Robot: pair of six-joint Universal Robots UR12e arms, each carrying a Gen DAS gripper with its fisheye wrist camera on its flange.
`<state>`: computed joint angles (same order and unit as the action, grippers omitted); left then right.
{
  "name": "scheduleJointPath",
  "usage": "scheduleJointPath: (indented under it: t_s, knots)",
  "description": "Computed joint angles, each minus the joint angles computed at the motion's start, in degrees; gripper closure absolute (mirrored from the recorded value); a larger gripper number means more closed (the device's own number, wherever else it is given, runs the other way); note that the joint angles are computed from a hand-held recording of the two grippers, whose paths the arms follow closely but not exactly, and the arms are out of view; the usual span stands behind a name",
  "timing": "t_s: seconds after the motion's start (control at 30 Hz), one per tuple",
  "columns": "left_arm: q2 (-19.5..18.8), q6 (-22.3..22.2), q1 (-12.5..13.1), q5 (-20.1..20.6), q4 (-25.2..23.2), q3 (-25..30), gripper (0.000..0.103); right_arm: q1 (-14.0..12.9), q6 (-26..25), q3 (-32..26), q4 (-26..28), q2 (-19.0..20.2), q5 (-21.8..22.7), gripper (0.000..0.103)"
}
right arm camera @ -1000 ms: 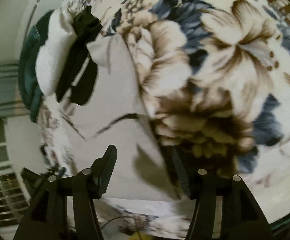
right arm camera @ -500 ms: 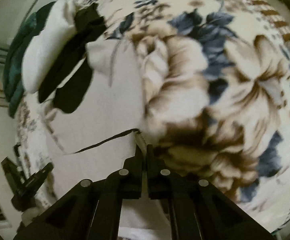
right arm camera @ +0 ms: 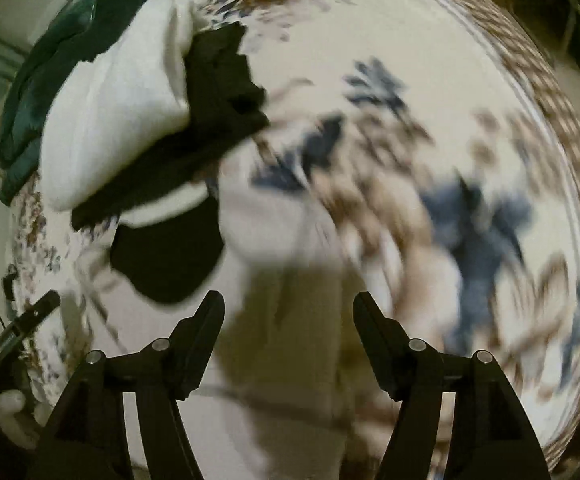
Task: Fold small clothes
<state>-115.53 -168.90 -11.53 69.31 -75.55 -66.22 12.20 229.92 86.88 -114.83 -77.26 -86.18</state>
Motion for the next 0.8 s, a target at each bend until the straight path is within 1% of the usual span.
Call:
scheduleJointPath:
  t_s: [0.03, 0.1, 0.13, 0.17, 0.2, 0.23, 0.27, 0.3, 0.33, 0.37, 0.43, 0.53, 0.6, 0.67, 0.7, 0.73, 0.8]
  knots:
    - [-2.3, 2.5, -1.2, 1.8, -1.3, 2.8, 0.039, -0.2, -1.5, -1.8, 0.6, 1.6, -0.5, 0.034]
    - [-4.7, 5.8, -2.6, 5.3, -2.1, 5.5, 0.040, -0.7, -6.2, -6.2, 4.0, 5.2, -0.7, 0.034]
    - [-5.9, 7.8, -3.3, 6.7, -2.9, 7.0, 0.041, -0.8, -8.6, -8.5, 5.9, 7.0, -1.1, 0.034]
    - [-7.1, 10.0, -3.9, 8.2, -4.1, 8.2, 0.045, -0.9, -10.4, -10.1, 7.6, 8.3, -0.7, 0.034]
    - [-7.6, 12.2, -4.3, 9.1, -4.6, 8.8, 0.073, -1.0, -12.2, -11.9, 9.8, 9.6, -0.2, 0.034]
    - [-7.8, 14.1, -4.5, 9.2, -5.3, 8.9, 0.090, -1.0, -13.9, -13.5, 12.1, 10.9, 0.4, 0.036]
    - [-7.8, 15.1, -4.5, 9.0, -5.8, 9.0, 0.099, -0.9, -15.4, -15.0, 14.3, 11.9, 0.1, 0.056]
    - [-7.3, 15.6, -4.5, 8.7, -5.2, 8.3, 0.099, -0.6, -16.5, -15.9, 15.5, 12.6, -0.8, 0.092]
    - [-6.2, 16.0, -4.3, 7.9, -2.9, 6.7, 0.100, -0.4, -16.9, -16.5, 16.2, 12.9, -1.5, 0.099]
    - [-5.5, 15.9, -4.0, 7.0, -2.0, 5.8, 0.100, -0.2, -16.2, -16.2, 15.4, 12.6, -2.2, 0.100]
    - [-3.9, 14.6, -3.2, 4.8, -0.3, 4.2, 0.100, 0.2, -14.5, -14.4, 11.7, 11.1, -3.7, 0.100]
    - [0.1, 12.3, -1.3, 0.8, 2.8, 0.3, 0.101, 0.9, -11.8, -12.0, 7.5, 8.4, -4.7, 0.101]
    - [2.4, 10.8, -0.5, -0.9, 3.8, -1.7, 0.101, 1.8, -10.3, -10.1, 5.1, 6.2, -5.5, 0.101]
    - [5.8, 9.4, 0.7, -3.1, 4.9, -4.8, 0.101, 2.9, -8.9, -7.8, 2.4, 3.7, -5.8, 0.101]
    - [6.7, 8.6, 1.1, -3.8, 4.7, -5.7, 0.101, 3.6, -8.3, -6.6, 1.4, 2.3, -5.8, 0.101]
    - [8.6, 7.3, 1.8, -4.8, 4.2, -7.6, 0.101, 4.3, -7.6, -5.9, 0.9, 1.3, -5.6, 0.101]
    - [12.1, 5.3, 3.0, -5.3, 3.8, -11.3, 0.100, 6.0, -6.0, -4.2, 0.5, -0.9, -5.0, 0.101]
